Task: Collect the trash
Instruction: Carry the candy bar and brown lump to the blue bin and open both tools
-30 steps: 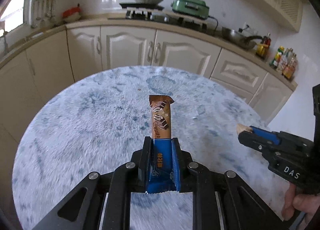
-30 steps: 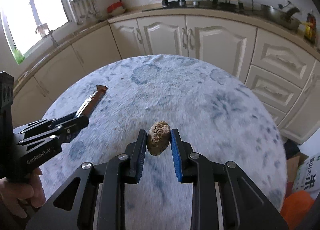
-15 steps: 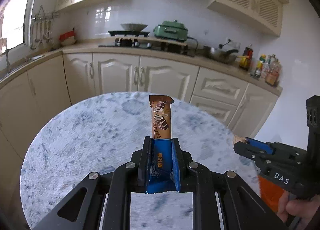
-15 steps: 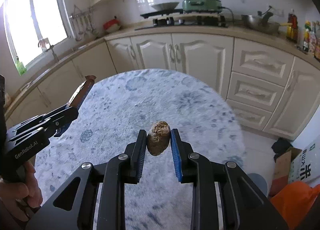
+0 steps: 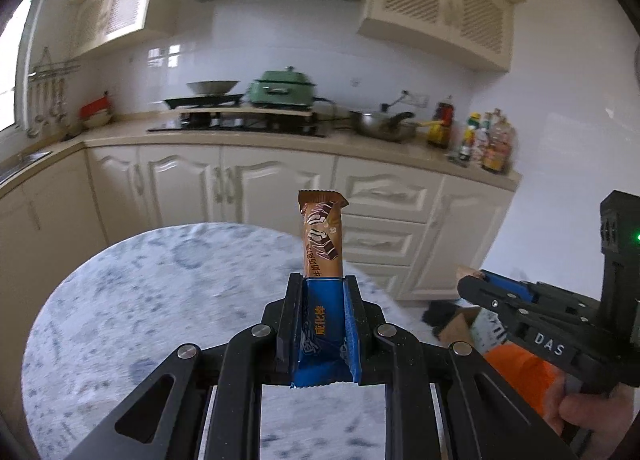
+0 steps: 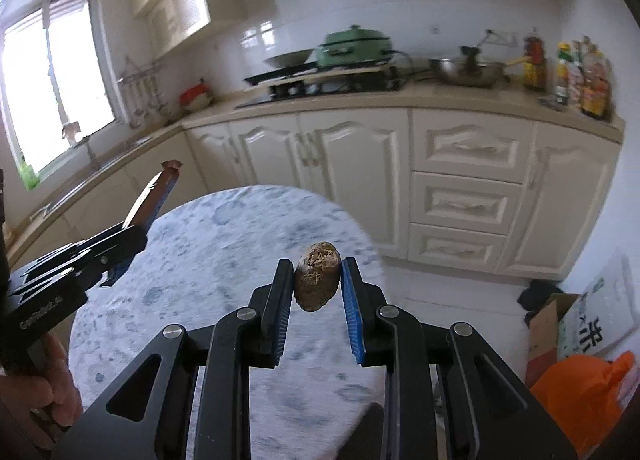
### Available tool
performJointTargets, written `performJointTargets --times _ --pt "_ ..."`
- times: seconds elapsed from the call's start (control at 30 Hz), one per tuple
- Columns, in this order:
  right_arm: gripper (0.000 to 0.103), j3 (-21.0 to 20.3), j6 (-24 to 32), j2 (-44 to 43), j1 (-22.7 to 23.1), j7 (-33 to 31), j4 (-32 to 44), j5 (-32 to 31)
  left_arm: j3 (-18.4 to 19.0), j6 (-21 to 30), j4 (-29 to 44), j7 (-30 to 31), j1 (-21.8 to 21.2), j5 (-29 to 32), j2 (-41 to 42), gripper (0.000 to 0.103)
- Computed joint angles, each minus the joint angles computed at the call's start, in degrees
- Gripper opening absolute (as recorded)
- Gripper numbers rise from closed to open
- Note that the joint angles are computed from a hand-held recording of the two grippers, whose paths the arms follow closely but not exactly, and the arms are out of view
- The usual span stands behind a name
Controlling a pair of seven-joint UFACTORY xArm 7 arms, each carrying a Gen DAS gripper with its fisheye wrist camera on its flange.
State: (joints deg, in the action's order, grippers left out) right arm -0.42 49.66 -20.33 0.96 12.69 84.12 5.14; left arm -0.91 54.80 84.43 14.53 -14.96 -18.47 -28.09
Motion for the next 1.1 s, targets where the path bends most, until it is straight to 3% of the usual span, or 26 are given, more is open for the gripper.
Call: performJointTargets --times 0.47,0.73,0.9,1.1 --pt "0.025 -6.9 1.7 -6.4 -8.3 -0.3 -8.1 -2.4 -8.9 0.7 7.6 -5.6 -6.1 0.3 10.8 0.015" --pt "0.025 -10.7 2.2 -6.2 -11.9 -2.2 -14.4 -0.3 -13.5 6.0 17.5 -10.4 -10.6 4.0 24.4 0.015" --pt "0.025 -12.8 2.1 -5.0 -13.7 -4.1 -17.8 2.1 -14.6 8.6 25.4 -13.9 -14.3 8.9 34.0 0.015" --pt "0.025 -14.1 2.1 -2.7 -15.6 -5.9 -19.4 4.6 -13.3 16.3 43.5 -17.7 -20.9 14.5 49.7 0.015"
